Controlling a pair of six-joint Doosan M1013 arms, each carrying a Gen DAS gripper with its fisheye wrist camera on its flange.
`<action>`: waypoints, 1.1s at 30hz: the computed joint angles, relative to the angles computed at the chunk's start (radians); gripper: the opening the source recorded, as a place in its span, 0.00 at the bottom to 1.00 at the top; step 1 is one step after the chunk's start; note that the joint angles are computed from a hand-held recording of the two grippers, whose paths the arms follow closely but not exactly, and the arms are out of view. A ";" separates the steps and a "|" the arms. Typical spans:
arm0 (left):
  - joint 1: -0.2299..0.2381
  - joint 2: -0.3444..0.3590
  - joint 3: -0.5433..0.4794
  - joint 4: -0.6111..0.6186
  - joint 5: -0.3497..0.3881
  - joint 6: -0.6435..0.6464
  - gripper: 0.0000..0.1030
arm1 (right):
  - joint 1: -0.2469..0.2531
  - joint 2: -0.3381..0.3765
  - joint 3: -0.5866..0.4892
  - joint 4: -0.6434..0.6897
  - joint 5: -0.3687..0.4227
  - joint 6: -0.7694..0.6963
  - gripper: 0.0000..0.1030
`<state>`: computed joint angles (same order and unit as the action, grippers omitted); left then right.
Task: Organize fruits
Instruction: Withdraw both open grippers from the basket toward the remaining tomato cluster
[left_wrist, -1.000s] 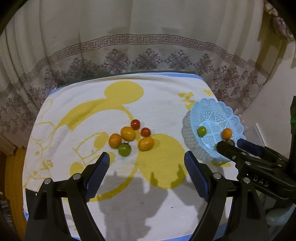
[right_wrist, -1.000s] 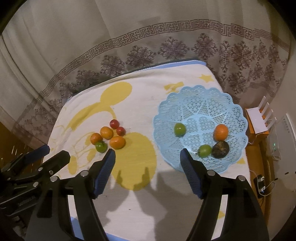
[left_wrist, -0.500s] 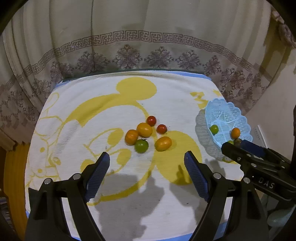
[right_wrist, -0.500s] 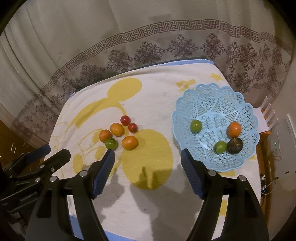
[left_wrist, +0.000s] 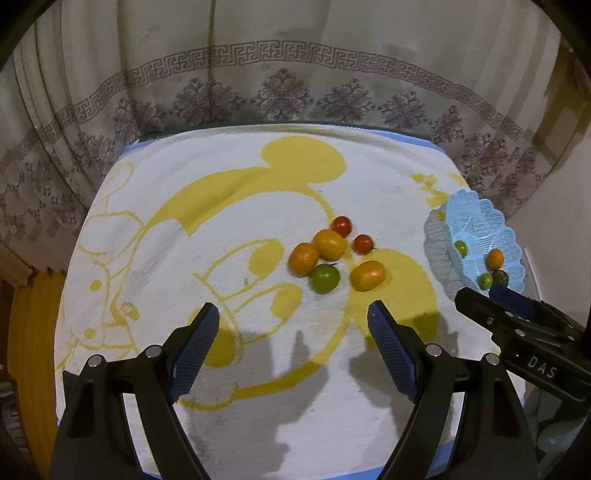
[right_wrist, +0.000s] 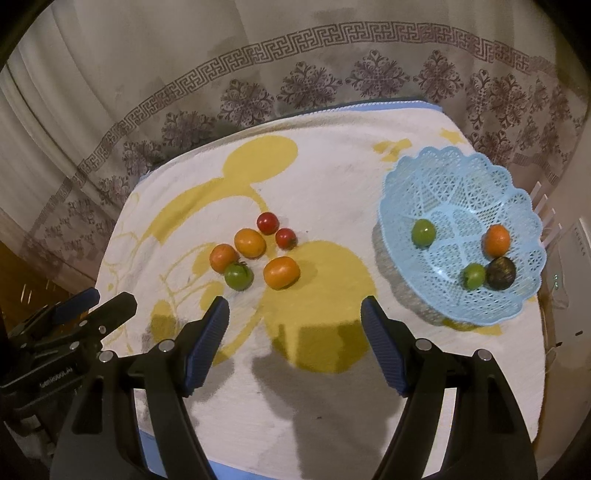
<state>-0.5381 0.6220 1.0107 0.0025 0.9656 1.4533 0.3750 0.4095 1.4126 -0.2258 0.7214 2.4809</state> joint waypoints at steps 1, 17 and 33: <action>0.002 0.001 0.000 -0.001 0.002 0.000 0.80 | 0.002 0.005 -0.004 0.003 0.002 0.000 0.73; 0.035 0.036 -0.029 -0.026 0.045 0.046 0.80 | 0.009 0.059 -0.049 0.016 0.036 0.023 0.73; 0.062 0.095 -0.086 -0.028 0.107 0.072 0.80 | -0.005 0.163 -0.148 0.025 0.109 -0.030 0.73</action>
